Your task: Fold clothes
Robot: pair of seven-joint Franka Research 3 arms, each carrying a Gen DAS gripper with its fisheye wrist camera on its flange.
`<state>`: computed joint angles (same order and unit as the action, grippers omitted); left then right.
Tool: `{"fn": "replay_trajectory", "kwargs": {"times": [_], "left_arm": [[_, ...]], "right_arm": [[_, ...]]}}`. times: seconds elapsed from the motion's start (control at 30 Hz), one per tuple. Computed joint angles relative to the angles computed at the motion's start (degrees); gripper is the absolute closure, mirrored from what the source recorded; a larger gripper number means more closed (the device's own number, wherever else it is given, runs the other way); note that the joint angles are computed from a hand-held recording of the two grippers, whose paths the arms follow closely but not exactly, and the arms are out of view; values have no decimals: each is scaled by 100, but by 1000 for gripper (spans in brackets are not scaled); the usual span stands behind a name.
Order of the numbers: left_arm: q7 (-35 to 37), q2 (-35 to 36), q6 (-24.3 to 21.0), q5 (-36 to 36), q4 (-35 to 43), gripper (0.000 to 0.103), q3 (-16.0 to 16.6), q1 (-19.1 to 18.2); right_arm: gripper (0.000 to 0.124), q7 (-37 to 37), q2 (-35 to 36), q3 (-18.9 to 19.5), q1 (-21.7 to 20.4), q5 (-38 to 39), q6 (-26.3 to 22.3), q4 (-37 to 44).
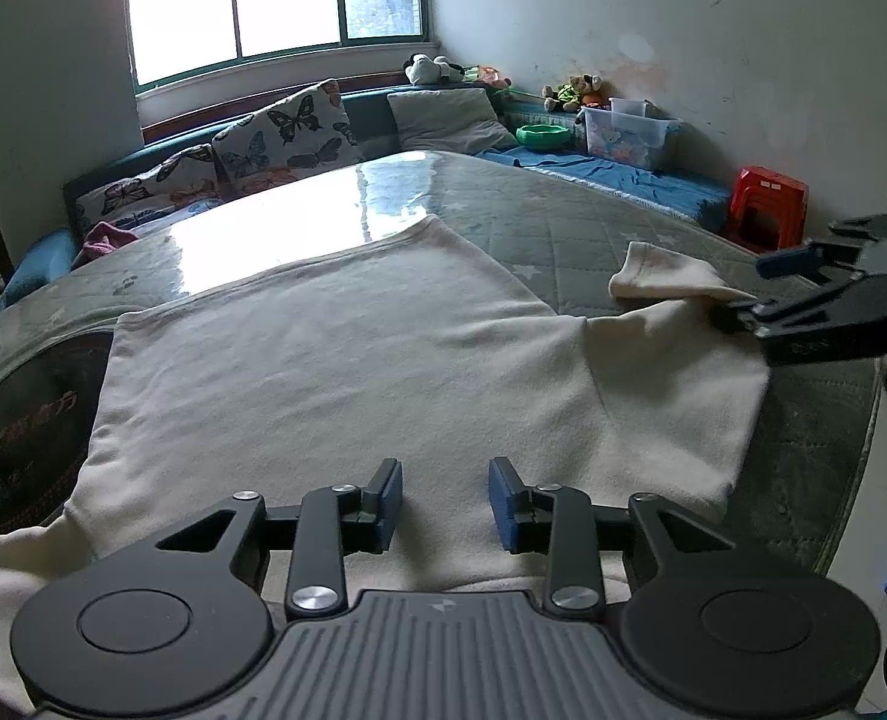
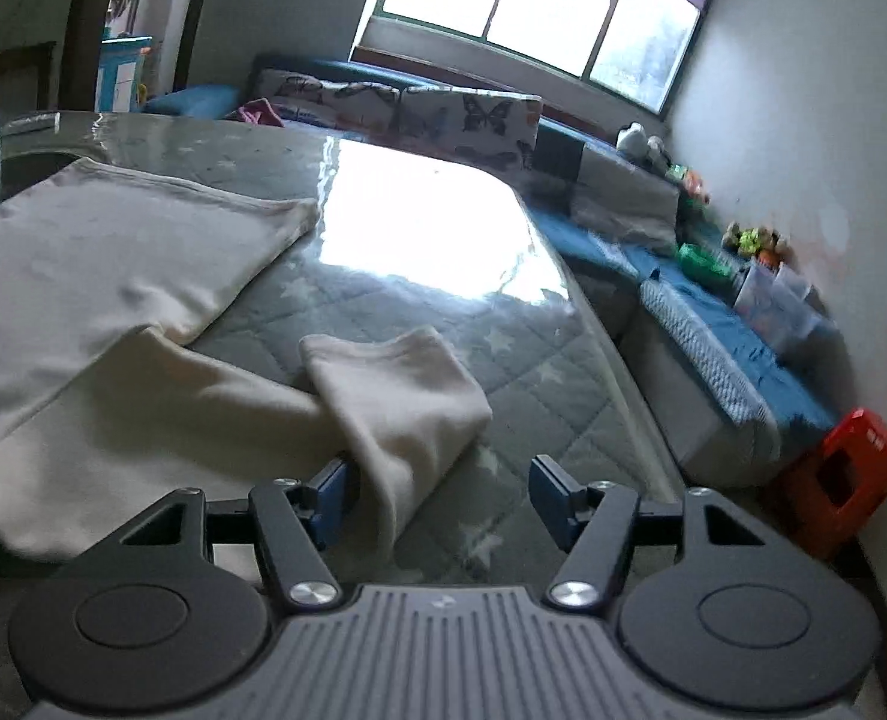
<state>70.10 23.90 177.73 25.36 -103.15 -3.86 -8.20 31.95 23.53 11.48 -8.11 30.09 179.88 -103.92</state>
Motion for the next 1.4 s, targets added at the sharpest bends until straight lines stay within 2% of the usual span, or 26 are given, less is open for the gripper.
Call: {"fn": "replay_trajectory", "kwargs": {"times": [0.07, 0.17, 0.33, 0.43, 0.53, 0.6, 0.7, 0.77, 0.83, 0.87, 0.9, 0.97, 1.03, 1.07, 1.13, 1.27, 1.33, 1.4], "left_arm": [[0, -8, 9, 13, -13, 68, 15, -13], [5, -15, 40, 4, -37, 68, 6, -1], [15, -20, 78, 11, -61, 66, 25, -7], [5, -19, 75, 10, -58, 64, 42, -15], [-14, -24, 60, 21, -56, 64, 62, -37], [-30, -27, 50, 31, -54, 64, 74, -50], [-54, -31, 35, 49, -50, 64, 87, -65], [-47, -29, 30, 54, -46, 64, 74, -52], [-31, -51, 23, 54, -73, 64, 51, -33], [-22, -62, 19, 53, -86, 64, 40, -23], [-12, -80, 13, 50, -107, 64, 27, -12], [15, -150, -4, 34, -190, 64, -14, 23], [59, -230, 1, 28, -292, 64, -52, 61], [71, -275, 5, 22, -347, 64, -63, 75], [137, -393, 28, -47, -504, 64, -157, 181], [308, -701, 142, -241, -934, 64, -364, 450], [650, -855, 183, -497, -1144, 64, -718, 806], [1200, -976, 165, -973, -1323, 64, -1299, 1349]], "right_arm": [[55, 209, 166, -414, 416, -229, 440, 81], [55, 666, 375, -1238, 1126, -388, 998, 191], [49, 1532, 426, -1871, 1423, -254, 701, 340], [49, 1976, 486, -2111, 1487, -315, 448, 465], [49, 2335, 554, -2333, 1598, -467, 464, 524], [49, 2333, 517, -1963, 1274, -590, 512, 540], [49, 2132, 477, -1024, 476, -818, 493, 561], [49, 1838, 514, -200, -194, -864, 303, 638], [50, 1418, 611, 339, -638, -587, -116, 815], [51, 1526, 667, 353, -661, -657, -306, 903], [51, 1601, 720, 167, -512, -636, -428, 1001], [51, 1574, 827, -17, -353, -549, -403, 1140], [52, 1704, 872, -410, -45, -591, -368, 1245], [53, 1718, 866, -490, 13, -600, -359, 1254], [54, 1498, 775, -248, -183, -468, -387, 1174], [55, 165, 457, 989, -1161, 302, -639, 806], [55, -471, 322, 1458, -1538, 745, -1006, 698], [55, -919, 207, 1681, -1721, 1130, -1366, 632]]}}
